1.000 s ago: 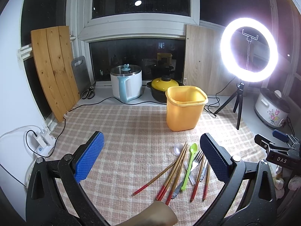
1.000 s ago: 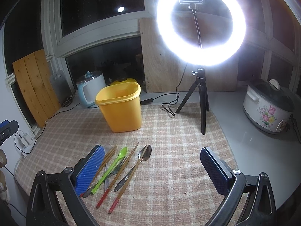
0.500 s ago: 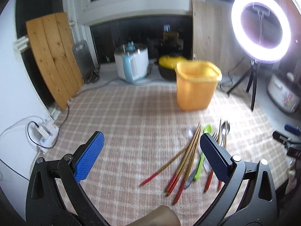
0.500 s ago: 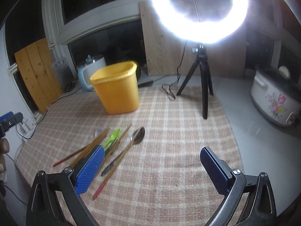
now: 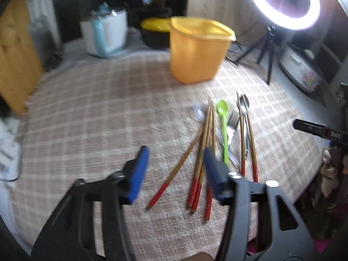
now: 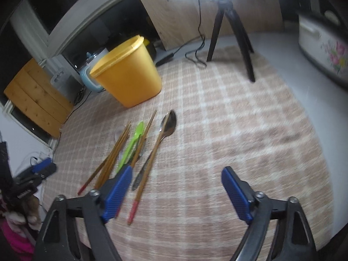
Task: Organize utensils
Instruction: 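Lower the left gripper to a red-tipped chopstick while the right gripper approaches another chopstick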
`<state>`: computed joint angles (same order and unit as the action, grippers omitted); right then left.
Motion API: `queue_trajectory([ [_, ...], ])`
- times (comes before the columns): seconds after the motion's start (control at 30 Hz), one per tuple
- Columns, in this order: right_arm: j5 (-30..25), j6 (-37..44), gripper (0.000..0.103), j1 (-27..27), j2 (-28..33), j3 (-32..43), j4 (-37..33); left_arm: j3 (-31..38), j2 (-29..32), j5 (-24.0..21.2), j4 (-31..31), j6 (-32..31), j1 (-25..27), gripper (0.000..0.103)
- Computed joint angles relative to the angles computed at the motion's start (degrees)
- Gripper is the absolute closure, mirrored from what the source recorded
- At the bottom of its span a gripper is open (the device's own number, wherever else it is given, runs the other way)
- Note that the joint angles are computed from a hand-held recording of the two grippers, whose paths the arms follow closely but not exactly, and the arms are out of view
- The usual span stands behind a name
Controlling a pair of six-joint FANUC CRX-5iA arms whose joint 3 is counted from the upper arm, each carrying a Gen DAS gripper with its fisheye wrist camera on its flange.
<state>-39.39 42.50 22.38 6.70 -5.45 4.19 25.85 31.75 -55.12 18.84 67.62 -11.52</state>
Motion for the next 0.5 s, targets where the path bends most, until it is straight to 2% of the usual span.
queue_trajectory([
  [0.07,-1.15,-0.51,0.026,0.22,1.30,1.45,-0.57,2.33,2.40,-3.11,1.88,-2.17,0.56,0.073],
  [0.1,-1.91,-1.03,0.031,0.34,2.05,2.29,-0.80,3.72,3.74,-4.82,2.83,-3.61,0.77,0.074],
  [0.23,-3.38,-0.39,0.038,0.11,4.29,5.24,-3.90,9.29,8.19,-9.70,3.87,-7.70,0.49,0.079],
  [0.4,-6.14,3.32,0.056,-1.02,7.45,9.35,-8.40,15.80,13.47,-14.28,4.26,-7.77,0.19,0.089],
  [0.5,-7.40,5.94,0.060,-2.24,9.32,11.69,-11.66,18.65,15.32,-16.05,3.18,-7.67,-0.24,0.089],
])
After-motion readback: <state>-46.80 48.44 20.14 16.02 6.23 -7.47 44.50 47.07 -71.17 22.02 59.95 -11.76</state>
